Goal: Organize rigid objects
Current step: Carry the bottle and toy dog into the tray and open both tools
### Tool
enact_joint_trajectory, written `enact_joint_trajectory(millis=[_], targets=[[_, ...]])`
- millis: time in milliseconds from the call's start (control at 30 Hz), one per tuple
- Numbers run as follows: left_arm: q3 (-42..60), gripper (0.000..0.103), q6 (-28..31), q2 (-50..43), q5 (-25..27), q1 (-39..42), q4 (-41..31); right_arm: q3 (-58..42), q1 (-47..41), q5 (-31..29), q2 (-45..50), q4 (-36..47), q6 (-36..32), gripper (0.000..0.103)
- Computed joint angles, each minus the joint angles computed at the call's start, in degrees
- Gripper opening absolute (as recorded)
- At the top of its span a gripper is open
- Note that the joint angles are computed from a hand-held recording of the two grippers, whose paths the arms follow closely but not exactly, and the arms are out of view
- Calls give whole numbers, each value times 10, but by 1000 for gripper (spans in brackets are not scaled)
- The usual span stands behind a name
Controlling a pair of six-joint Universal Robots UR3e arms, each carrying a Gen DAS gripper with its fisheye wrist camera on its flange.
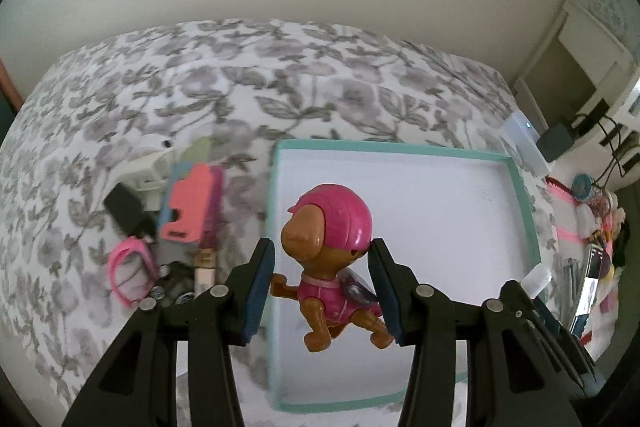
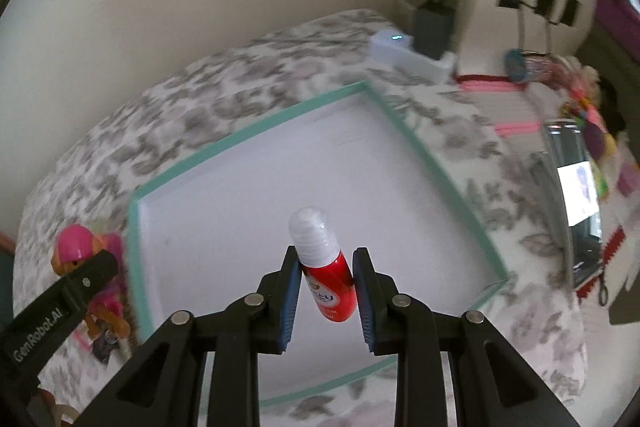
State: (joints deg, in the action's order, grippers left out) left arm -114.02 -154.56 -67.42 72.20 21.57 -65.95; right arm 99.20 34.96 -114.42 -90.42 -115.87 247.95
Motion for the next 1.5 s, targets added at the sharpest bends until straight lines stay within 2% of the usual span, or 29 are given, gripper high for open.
enact_joint_trajectory(millis=[167,433,733,833,967,1033,1067,1100,1167,1267,1333,1467,1500], targets=[[-38,50,-17,3,-4,-28,55,11,-10,-15,-15,28,16,28],[-62,51,-14,-17,1,-38,79,14,-10,-9,-7,35,4,28],[-57,51,2,-5,-24,-6,49,18,-16,2,-9,31,-7,28],[-55,57,7,2,-25,-3,45,16,-15,1,-10,33,-9,28],[-53,58,7,6,-22,2,44,13,-13,-2,-8,37,-10,28],[-55,64,3,6,-16,4,50,12,-12,-4,-8,37,-10,29],[-55,75,1,6,-14,6,52,13,-12,-4,-7,36,-10,29],[-55,80,-1,5,-14,9,52,13,-12,-5,-7,35,-10,29],[-53,80,-2,2,-16,14,50,10,-11,-7,-4,39,-10,29],[-53,80,-6,1,-13,18,52,-3,-5,-17,4,52,-8,39],[-55,82,-9,2,-9,20,57,-6,-4,-21,6,55,-8,53],[-58,84,-14,3,-7,31,64,-13,1,-31,11,63,-8,65],[-58,86,-15,3,-6,33,66,-14,2,-33,12,63,-8,71]])
